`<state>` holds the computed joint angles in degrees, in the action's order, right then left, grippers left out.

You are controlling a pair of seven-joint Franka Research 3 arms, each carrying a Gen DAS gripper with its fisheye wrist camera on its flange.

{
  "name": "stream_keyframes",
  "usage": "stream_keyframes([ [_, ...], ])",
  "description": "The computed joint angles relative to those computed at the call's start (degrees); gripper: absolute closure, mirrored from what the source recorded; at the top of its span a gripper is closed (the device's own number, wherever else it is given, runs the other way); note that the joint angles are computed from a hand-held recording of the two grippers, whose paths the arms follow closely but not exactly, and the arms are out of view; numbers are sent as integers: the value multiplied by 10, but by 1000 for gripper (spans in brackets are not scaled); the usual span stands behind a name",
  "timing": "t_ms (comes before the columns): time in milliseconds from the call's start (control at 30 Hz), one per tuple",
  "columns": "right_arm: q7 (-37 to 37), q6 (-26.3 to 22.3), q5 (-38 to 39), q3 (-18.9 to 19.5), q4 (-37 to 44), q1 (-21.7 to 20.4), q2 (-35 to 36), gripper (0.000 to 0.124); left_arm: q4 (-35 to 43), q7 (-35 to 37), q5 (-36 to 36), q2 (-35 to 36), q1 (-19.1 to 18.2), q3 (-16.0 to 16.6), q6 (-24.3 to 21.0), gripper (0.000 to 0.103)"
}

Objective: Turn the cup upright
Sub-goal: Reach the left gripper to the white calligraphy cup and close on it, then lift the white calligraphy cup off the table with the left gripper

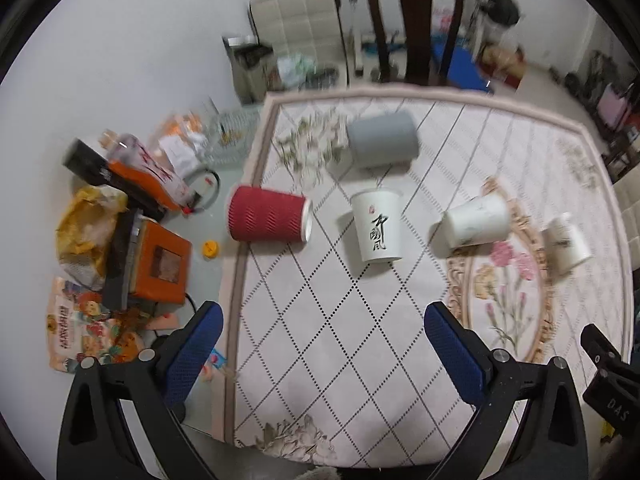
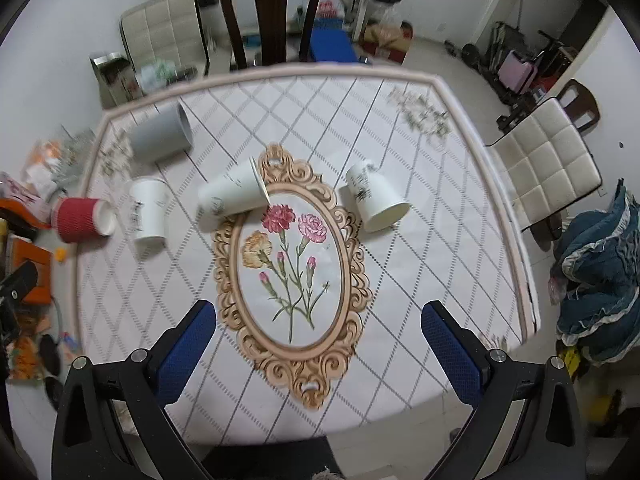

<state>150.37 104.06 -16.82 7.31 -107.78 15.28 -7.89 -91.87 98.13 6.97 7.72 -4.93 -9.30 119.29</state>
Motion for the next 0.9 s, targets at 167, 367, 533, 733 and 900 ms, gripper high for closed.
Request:
stream_keyframes([
  [167, -67, 35, 23, -29, 24, -13, 78, 32, 109, -28, 22, 116, -19, -5, -48, 1],
  [367, -133, 51, 63, -58, 57, -21, 152, 39, 277, -32, 29, 262, -46, -6, -133, 8],
  [533, -162, 49, 85, -74, 78, -25, 191, 40, 401, -27, 38, 357, -71, 1, -193, 12],
  [733, -181, 44, 98, -84, 89, -27, 210, 40, 521, -23, 42, 447, -95, 14, -256, 44],
  [900, -190, 36, 104, -87, 93, -28, 210, 40, 430, -30, 47, 396, -90, 14, -204, 45],
])
